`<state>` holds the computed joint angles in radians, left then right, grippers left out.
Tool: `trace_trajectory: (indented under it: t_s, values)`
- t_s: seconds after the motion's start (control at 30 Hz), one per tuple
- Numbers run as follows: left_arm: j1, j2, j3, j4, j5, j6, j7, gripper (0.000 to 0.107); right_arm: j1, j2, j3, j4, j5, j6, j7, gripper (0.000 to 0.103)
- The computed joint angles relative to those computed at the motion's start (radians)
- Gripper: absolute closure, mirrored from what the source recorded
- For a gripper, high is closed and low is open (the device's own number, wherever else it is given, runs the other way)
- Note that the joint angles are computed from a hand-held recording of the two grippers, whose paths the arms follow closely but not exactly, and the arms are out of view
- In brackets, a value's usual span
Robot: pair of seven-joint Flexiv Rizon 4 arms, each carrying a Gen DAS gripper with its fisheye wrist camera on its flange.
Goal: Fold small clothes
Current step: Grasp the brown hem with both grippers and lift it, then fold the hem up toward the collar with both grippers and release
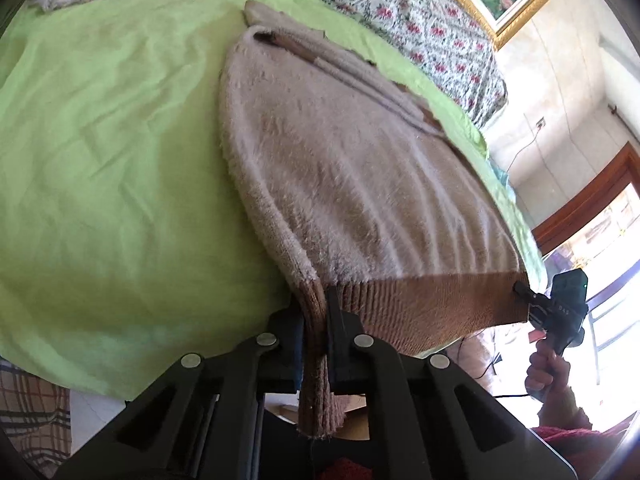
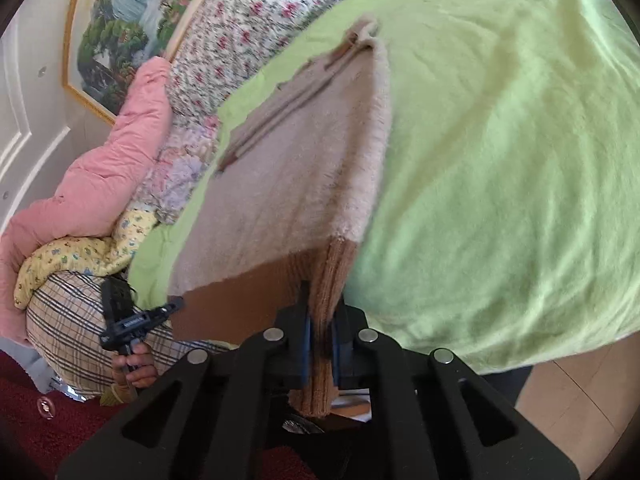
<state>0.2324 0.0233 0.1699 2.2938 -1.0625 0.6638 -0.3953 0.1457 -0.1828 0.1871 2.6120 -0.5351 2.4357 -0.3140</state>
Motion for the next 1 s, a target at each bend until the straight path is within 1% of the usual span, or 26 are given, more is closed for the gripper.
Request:
trace_trajectory:
  t_s: [0.1,0.2,0.27,0.37,0.43,0.53,0.57,0.63,0.73,0.8,0.83,0.87,0.9,0.93,0.97,1.0]
  values:
    - [0.001,0.018,0.003,-0.02,-0.039,-0.029,0.016,0.101,0.011,-0.008,0.006,-0.025,0.044,0.086,-0.019,0.095]
    - [-0.003,0.024,0.0,-0.06,-0.117,-0.041,0.046,0.101,-0.006,-0.01,-0.012,-0.068,0.024,0.138,-0.01,0.095]
    - [-0.01,0.018,-0.009,-0.093,-0.178,-0.03,0.072,0.101,-0.019,-0.027,-0.026,-0.107,0.016,0.177,-0.001,0.095]
    - [-0.025,-0.015,-0.031,-0.154,-0.289,0.001,0.112,0.101,-0.032,-0.064,-0.043,-0.185,0.01,0.201,0.018,0.095]
    - [-0.029,-0.06,-0.052,-0.222,-0.334,0.023,0.107,0.101,-0.056,-0.094,-0.06,-0.252,-0.033,0.196,0.047,0.095]
    - [-0.038,-0.137,-0.091,-0.332,-0.384,0.087,0.104,0.101,-0.098,-0.134,-0.086,-0.374,-0.132,0.124,0.116,0.095]
    - [-0.039,-0.167,-0.106,-0.377,-0.389,0.108,0.094,0.101,-0.115,-0.156,-0.096,-0.439,-0.181,0.083,0.159,0.095]
    - [-0.041,-0.235,-0.138,-0.47,-0.398,0.153,0.075,0.101,-0.147,-0.208,-0.104,-0.553,-0.252,0.039,0.226,0.095]
    - [-0.038,-0.36,-0.189,-0.63,-0.343,0.223,-0.018,0.101,-0.178,-0.28,-0.108,-0.718,-0.336,-0.048,0.322,0.095]
    - [-0.029,-0.44,-0.22,-0.733,-0.275,0.255,-0.099,0.101,-0.204,-0.35,-0.104,-0.857,-0.411,-0.115,0.418,0.095]
    - [-0.025,-0.482,-0.234,-0.786,-0.238,0.271,-0.138,0.101,-0.224,-0.385,-0.087,-0.922,-0.445,-0.147,0.457,0.095]
    - [-0.027,-0.536,-0.243,-0.855,-0.182,0.289,-0.191,0.101,-0.224,-0.426,-0.101,-1.003,-0.491,-0.177,0.519,0.095]
    - [-0.026,-0.57,-0.249,-0.9,-0.139,0.297,-0.231,0.101,-0.243,-0.461,-0.093,-1.073,-0.564,-0.203,0.584,0.095]
    - [-0.026,-0.622,-0.252,-0.969,-0.084,0.295,-0.287,0.101,-0.259,-0.502,-0.092,-1.153,-0.646,-0.232,0.665,0.095]
    - [-0.025,-0.655,-0.257,-1.012,-0.047,0.296,-0.323,0.101,-0.27,-0.542,-0.099,-1.234,-0.736,-0.242,0.766,0.095]
    - [-0.018,-0.709,-0.271,-1.082,0.022,0.301,-0.383,0.101,-0.258,-0.581,-0.139,-1.315,-0.803,-0.245,0.869,0.095]
